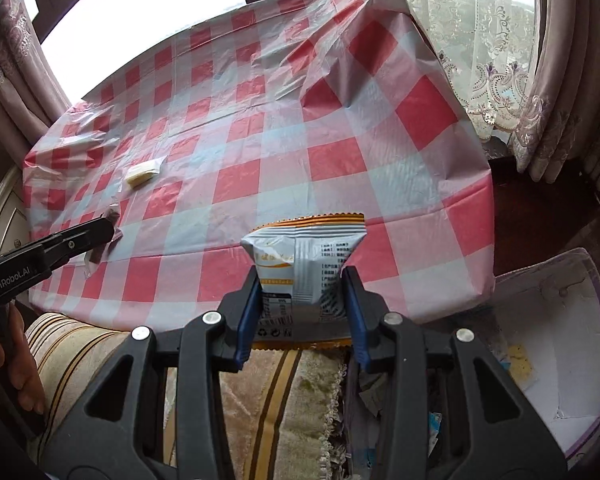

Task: Organize snacks
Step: 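Carry the candy and orange-trimmed packet over the white box, then open both tools to release the candy and packet into the box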

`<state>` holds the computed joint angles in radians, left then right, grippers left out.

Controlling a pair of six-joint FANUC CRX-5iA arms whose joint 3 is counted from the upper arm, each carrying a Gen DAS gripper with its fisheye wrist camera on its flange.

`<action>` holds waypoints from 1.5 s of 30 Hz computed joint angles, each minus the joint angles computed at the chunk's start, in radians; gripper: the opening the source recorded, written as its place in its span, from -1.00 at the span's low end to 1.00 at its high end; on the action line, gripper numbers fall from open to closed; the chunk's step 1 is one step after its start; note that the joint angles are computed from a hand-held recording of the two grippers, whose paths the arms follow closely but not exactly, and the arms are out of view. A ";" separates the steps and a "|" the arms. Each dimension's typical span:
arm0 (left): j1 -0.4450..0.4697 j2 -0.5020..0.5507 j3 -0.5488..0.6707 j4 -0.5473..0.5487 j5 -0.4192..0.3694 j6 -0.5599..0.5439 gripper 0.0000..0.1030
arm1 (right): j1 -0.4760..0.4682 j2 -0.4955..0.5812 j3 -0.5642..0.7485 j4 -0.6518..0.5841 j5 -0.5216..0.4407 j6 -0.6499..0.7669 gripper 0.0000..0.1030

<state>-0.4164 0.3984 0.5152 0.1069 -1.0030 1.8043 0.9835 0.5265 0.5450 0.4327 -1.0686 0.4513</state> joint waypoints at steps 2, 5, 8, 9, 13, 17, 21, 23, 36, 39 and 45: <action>-0.023 0.024 0.033 0.014 -0.015 -0.021 -0.74 | -0.001 -0.050 -0.083 0.015 0.019 -0.047 -0.16; -0.054 0.056 0.078 0.030 -0.037 -0.050 -0.74 | -0.003 -0.112 -0.182 0.031 0.034 -0.108 -0.16; -0.080 0.087 0.120 0.052 -0.060 -0.078 -0.74 | -0.005 -0.162 -0.256 0.038 0.039 -0.162 -0.16; -0.087 0.097 0.133 0.066 -0.068 -0.090 -0.74 | -0.007 -0.176 -0.277 0.040 0.041 -0.174 -0.16; -0.118 0.136 0.174 0.121 -0.100 -0.144 -0.74 | 0.000 -0.229 -0.355 0.055 0.043 -0.221 -0.16; -0.145 0.183 0.225 0.170 -0.145 -0.193 -0.74 | 0.001 -0.269 -0.415 0.062 0.046 -0.265 -0.16; -0.171 0.221 0.278 0.182 -0.185 -0.224 -0.74 | -0.003 -0.290 -0.446 0.063 0.048 -0.292 -0.16; -0.179 0.237 0.300 0.187 -0.201 -0.230 -0.74 | -0.002 -0.300 -0.458 0.062 0.049 -0.301 -0.15; -0.181 0.284 0.356 0.226 -0.256 -0.212 -0.64 | -0.005 -0.310 -0.471 0.070 0.059 -0.313 -0.06; -0.177 0.272 0.338 0.224 -0.244 -0.206 -0.64 | -0.004 -0.304 -0.459 0.071 0.052 -0.301 -0.04; -0.164 0.239 0.288 0.224 -0.213 -0.189 -0.63 | 0.005 -0.281 -0.414 0.078 0.017 -0.272 0.01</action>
